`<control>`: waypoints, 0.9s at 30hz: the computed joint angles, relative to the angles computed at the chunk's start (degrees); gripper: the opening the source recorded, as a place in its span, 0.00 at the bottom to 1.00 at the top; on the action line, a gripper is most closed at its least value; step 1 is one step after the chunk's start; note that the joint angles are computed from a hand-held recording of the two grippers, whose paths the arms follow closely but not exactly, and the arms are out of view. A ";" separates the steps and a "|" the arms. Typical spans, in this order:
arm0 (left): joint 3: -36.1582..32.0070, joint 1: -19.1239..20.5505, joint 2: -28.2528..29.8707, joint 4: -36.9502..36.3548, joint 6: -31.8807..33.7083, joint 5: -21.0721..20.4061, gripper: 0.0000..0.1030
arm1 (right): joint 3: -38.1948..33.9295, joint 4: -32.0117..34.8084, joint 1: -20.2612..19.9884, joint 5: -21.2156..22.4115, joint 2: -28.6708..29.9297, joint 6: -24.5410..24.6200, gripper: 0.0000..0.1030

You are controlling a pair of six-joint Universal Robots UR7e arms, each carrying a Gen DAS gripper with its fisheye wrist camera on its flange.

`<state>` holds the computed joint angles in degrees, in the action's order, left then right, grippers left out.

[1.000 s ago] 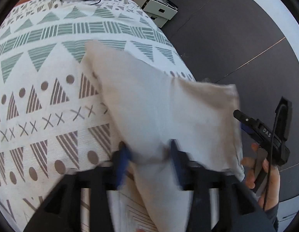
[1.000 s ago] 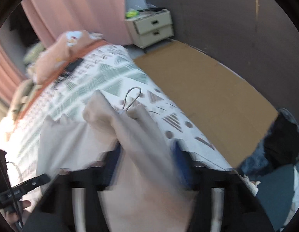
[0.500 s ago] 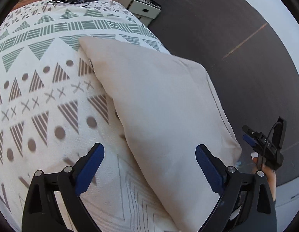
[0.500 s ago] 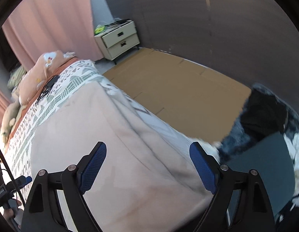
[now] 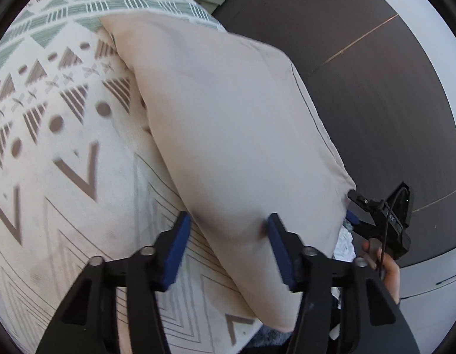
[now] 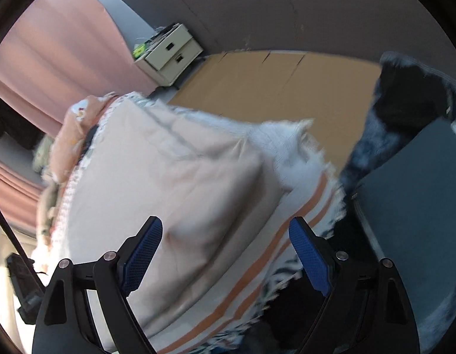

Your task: Fold large clothes

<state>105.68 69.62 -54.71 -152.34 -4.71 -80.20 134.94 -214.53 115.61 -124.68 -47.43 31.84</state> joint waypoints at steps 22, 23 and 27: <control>3.17 -1.80 -1.23 -3.21 -0.89 1.05 0.45 | -3.11 15.06 1.24 -12.16 -7.74 5.28 0.21; 3.65 -2.01 -1.95 -3.29 -0.96 1.80 0.45 | -3.46 17.65 2.30 -13.28 -8.22 6.71 0.22; 6.41 -3.37 -5.83 -3.75 0.83 3.63 0.89 | -5.10 24.49 7.10 -16.55 -8.55 9.75 0.69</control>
